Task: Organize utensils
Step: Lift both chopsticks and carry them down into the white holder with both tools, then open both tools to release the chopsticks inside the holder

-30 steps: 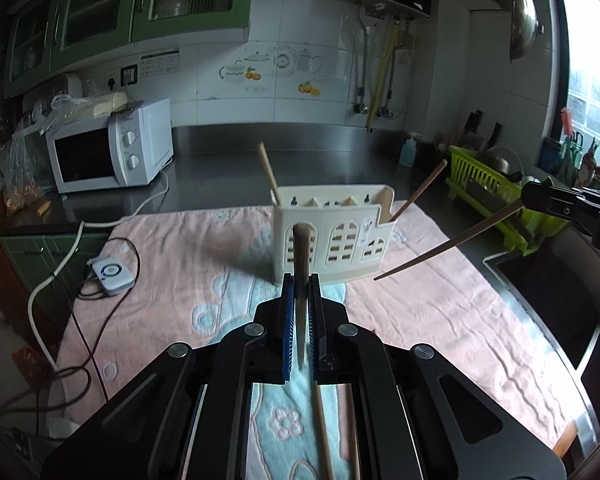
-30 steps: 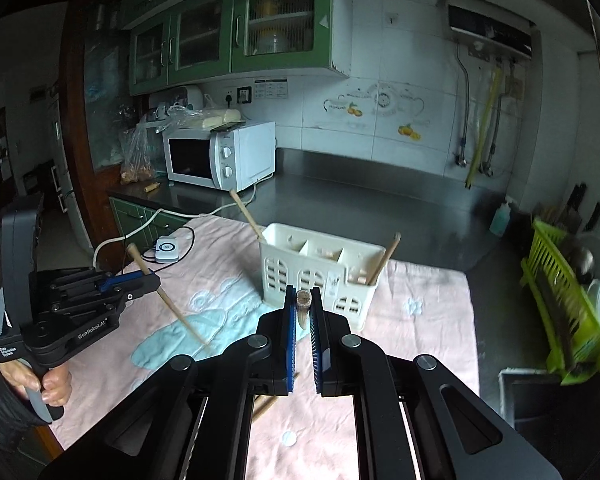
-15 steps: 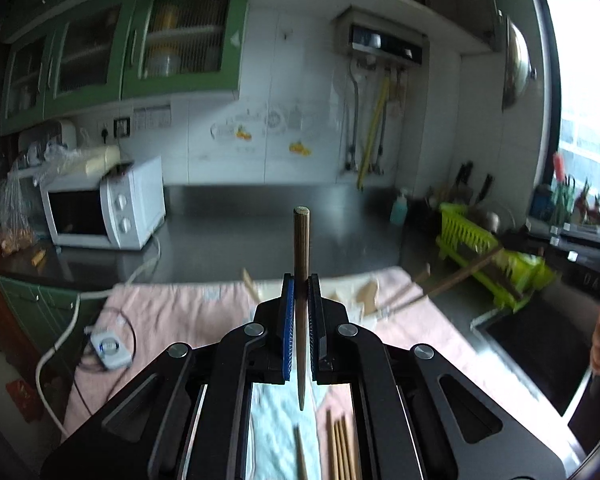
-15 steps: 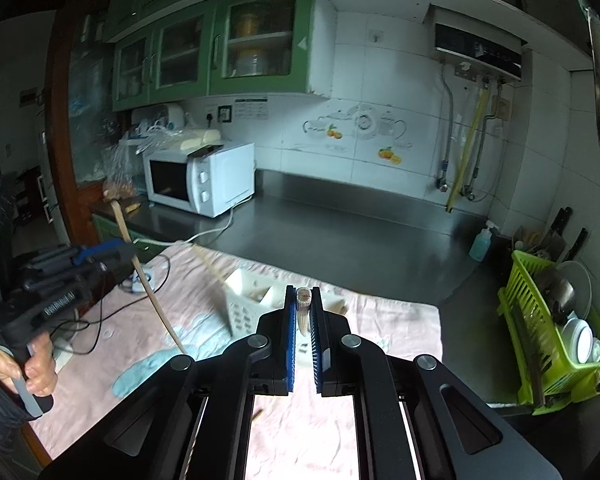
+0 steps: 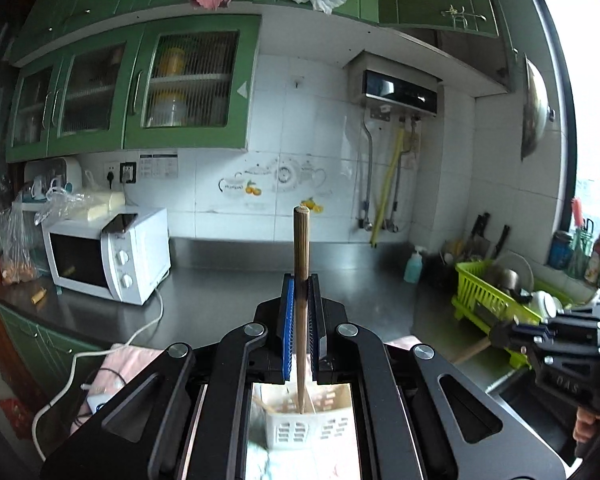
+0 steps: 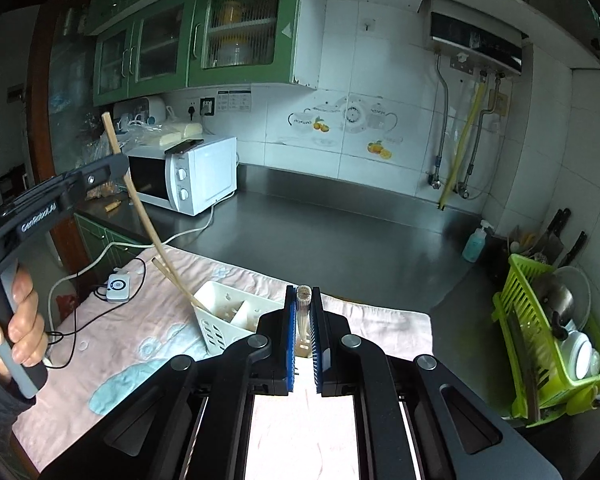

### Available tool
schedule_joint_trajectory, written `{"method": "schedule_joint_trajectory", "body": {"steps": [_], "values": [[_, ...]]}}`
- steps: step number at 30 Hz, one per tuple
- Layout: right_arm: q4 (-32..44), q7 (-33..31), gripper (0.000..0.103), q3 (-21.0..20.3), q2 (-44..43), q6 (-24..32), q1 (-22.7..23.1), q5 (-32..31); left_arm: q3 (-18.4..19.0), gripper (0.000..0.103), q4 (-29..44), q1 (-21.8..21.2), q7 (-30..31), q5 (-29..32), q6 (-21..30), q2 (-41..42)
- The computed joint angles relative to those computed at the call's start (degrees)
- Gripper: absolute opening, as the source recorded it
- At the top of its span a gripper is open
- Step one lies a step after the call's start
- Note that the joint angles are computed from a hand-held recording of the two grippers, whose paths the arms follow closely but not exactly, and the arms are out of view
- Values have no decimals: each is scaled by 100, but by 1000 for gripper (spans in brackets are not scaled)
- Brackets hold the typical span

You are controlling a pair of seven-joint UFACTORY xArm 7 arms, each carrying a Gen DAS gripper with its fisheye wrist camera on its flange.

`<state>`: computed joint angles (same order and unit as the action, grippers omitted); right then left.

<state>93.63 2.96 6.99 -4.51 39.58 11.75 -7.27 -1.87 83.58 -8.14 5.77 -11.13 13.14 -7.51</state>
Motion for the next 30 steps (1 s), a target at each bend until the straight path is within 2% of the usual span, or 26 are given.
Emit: {"method": "schedule_joint_trajectory", "body": {"steps": [4,10,19,21,25,27,30], "values": [[112,-34,7,-18,199,-6,2,-4,-64,5,292,101,-307,272,-65,352],[320,-87,7,-56,477,50,35,32,-91,5,635,183,-562,479,128,817],[532,-65,7,-129,780,194,60,131,-124,5,866,237,-552,518,485,1178],[602,-46,7,-140,856,248,60,150,-157,6,901,264,-435,364,594,1216],[645,4,7,-166,960,247,57,187,-117,8,875,223,-672,635,667,1241],[654,-1,7,-174,990,230,51,226,-146,8,829,237,-577,559,674,1213],[547,-2,14,-182,934,75,36,277,-156,10,693,238,-472,534,677,1107]]}}
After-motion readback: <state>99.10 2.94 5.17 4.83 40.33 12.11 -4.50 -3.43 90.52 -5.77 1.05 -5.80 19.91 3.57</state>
